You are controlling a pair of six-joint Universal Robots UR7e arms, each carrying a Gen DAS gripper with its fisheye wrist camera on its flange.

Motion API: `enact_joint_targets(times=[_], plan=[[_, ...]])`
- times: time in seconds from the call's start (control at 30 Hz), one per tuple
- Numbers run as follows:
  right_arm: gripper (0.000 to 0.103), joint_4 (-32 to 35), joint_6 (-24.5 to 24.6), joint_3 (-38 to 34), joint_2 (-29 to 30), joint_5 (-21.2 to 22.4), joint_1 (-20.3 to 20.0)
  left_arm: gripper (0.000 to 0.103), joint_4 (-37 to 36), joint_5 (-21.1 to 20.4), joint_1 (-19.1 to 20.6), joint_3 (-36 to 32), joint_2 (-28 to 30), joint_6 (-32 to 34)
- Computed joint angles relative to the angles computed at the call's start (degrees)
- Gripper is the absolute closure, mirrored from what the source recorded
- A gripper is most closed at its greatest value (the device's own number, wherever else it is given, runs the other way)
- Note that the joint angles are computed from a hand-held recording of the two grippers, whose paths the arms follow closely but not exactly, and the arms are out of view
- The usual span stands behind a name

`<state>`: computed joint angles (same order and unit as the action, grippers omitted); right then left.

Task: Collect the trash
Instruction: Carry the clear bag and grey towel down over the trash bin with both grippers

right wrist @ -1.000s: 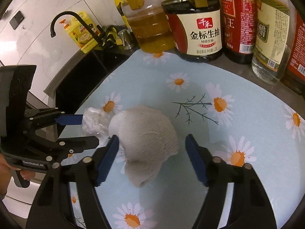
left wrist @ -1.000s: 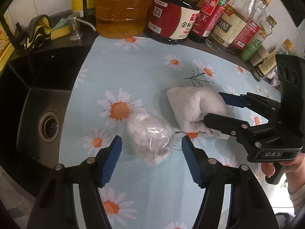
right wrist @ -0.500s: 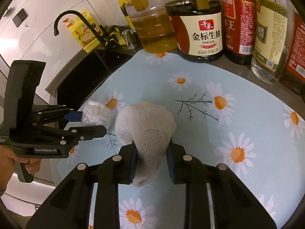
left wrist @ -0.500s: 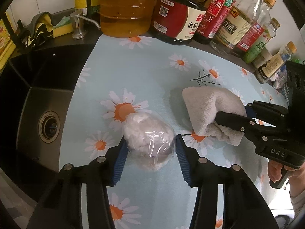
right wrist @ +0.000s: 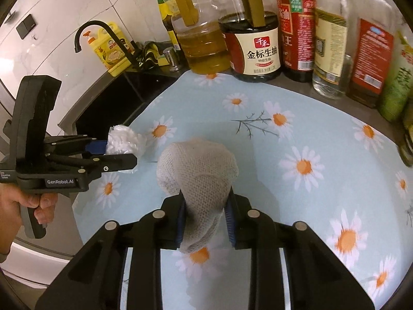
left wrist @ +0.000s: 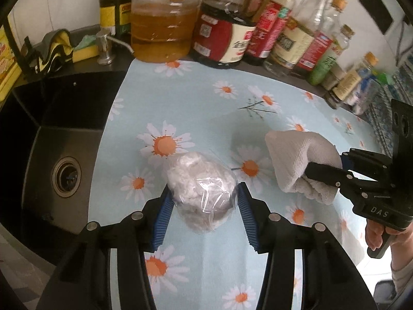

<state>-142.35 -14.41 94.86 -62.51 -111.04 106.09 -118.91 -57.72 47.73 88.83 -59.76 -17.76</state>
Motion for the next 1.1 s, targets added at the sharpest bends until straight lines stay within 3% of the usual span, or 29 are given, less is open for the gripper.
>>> enact_joint_targets(times=[0.53,1.1], plan=[[0.076,-7.33,11.39,11.92,-6.61,-8.5,8.22,0.056,-2.47,-6.23,-2.92,9.26,-9.44,6.91],[0.076,-10.99,28.21,21.26,-6.6,-15.39,18.29,0.056,-0.77,-12.78,-4.14,19.94,-22.13,11.26]])
